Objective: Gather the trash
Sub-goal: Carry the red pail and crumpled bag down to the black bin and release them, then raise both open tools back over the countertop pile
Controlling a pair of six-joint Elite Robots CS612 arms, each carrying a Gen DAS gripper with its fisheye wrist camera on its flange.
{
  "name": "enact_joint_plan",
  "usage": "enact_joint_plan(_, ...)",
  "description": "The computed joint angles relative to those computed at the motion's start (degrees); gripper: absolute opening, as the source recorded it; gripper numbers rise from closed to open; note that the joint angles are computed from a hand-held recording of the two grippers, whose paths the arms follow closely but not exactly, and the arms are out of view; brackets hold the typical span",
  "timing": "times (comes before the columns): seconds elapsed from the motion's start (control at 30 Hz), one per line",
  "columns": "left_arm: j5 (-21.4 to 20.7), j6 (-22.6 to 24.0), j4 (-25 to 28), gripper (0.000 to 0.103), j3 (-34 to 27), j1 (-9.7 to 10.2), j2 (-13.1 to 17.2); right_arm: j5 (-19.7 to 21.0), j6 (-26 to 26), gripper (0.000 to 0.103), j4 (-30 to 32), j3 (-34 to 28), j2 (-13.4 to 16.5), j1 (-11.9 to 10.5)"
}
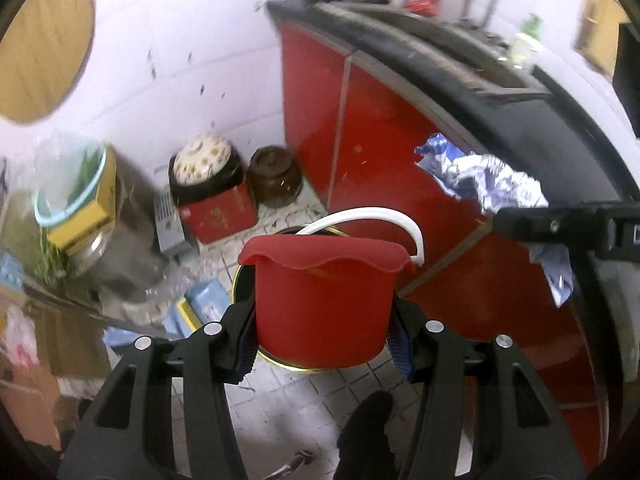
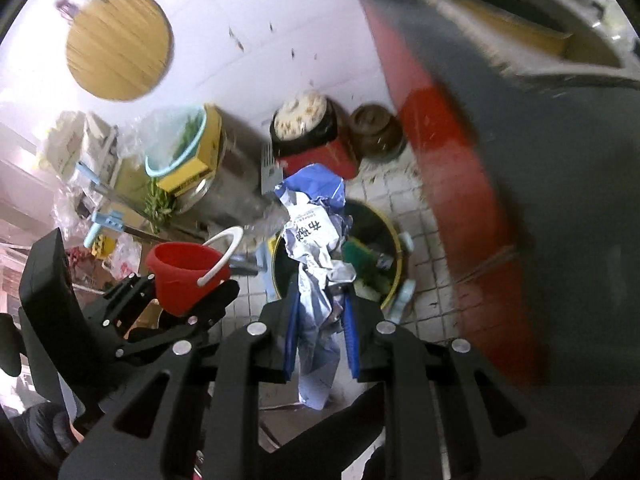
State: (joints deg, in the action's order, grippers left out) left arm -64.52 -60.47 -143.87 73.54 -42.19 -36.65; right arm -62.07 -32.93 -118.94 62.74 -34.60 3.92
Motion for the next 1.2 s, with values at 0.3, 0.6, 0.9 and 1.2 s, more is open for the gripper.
enact_joint_plan(0.3,-4.0,-0.5,-3.5,0.068,-1.0,2.91,3.4,-2.4,0.5,0.030,7.0,-10.0,7.0,2.8)
enact_joint_plan(0.6,-3.0,0.6,-1.2,0.086,-1.4,2.80,3.5,-1.4,0.0,0.078,6.5,-10.2,6.7,2.4)
enact_joint_plan(0.9,0.7,7.9,1.6,0.088,-5.8,0.55,2.4,0.5,2.7,0.081,-2.0,-2.1,-0.7,-2.2)
enact_joint_plan(1.2,-3.3,29.3,-0.5,0.092,-26.3,-3.50,9.6,-4.6,16.8,0.086,-23.9,11.8,-12.1,-11.9)
